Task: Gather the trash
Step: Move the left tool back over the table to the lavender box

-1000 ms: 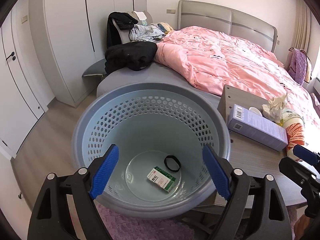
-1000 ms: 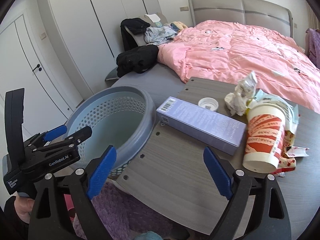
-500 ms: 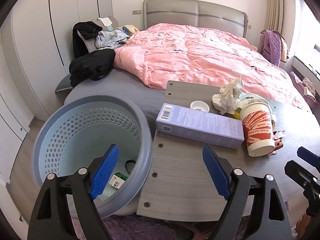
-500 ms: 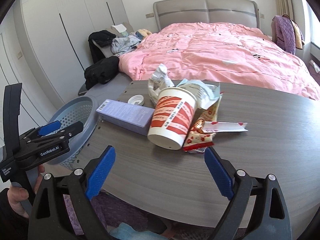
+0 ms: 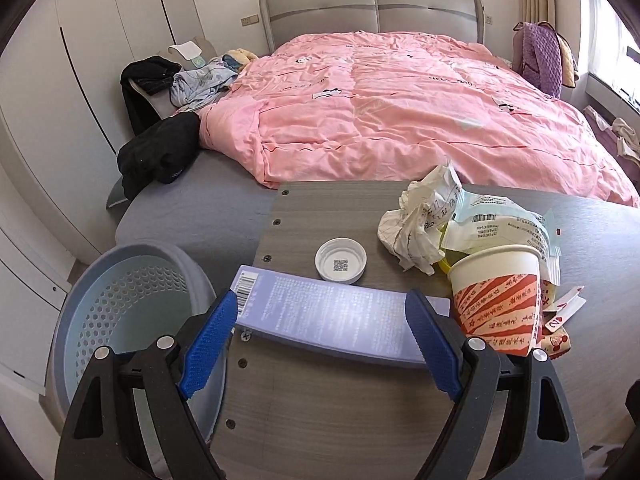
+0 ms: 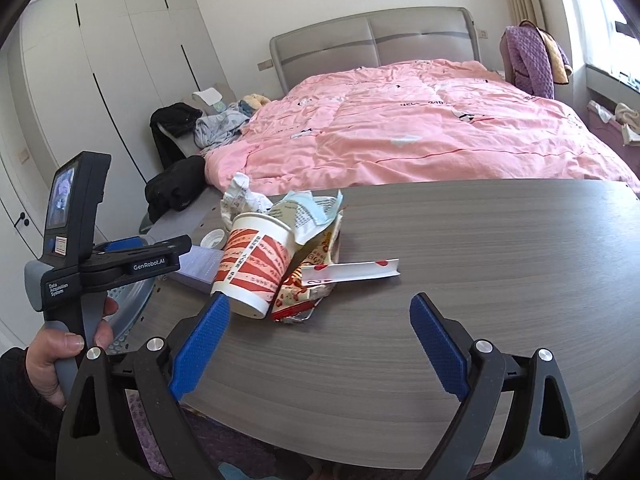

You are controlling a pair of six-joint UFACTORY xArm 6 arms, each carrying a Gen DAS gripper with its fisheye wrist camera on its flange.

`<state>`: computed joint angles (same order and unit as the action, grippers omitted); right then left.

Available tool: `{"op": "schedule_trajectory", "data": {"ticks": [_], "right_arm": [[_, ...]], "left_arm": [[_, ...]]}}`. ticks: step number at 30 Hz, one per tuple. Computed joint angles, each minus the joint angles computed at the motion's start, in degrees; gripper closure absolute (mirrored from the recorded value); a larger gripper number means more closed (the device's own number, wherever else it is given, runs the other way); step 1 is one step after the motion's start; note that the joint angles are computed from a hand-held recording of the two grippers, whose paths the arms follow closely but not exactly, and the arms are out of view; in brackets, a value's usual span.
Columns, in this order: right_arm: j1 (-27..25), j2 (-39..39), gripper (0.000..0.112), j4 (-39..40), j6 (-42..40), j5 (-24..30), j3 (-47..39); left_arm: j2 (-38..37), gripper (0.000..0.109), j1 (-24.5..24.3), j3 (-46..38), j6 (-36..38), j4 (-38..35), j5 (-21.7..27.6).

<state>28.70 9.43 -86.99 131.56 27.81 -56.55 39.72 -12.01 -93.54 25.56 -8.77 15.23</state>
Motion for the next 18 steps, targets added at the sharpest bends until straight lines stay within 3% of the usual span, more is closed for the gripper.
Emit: {"op": "schedule_trajectory", "data": {"ticks": [6,18], "right_arm": [[-1.6,-2.2,0.022,-4.4,6.1,-0.6,3.7],[-2.9,-4.2,0.022,-10.6,15.1,-1.8,7.5]], "left_arm": [[4.6,0.027,-0.8,-7.7,-9.4,9.9,5.3],[10.4,0.027,-1.5,-16.9,-16.9,20.9,11.5]]}}
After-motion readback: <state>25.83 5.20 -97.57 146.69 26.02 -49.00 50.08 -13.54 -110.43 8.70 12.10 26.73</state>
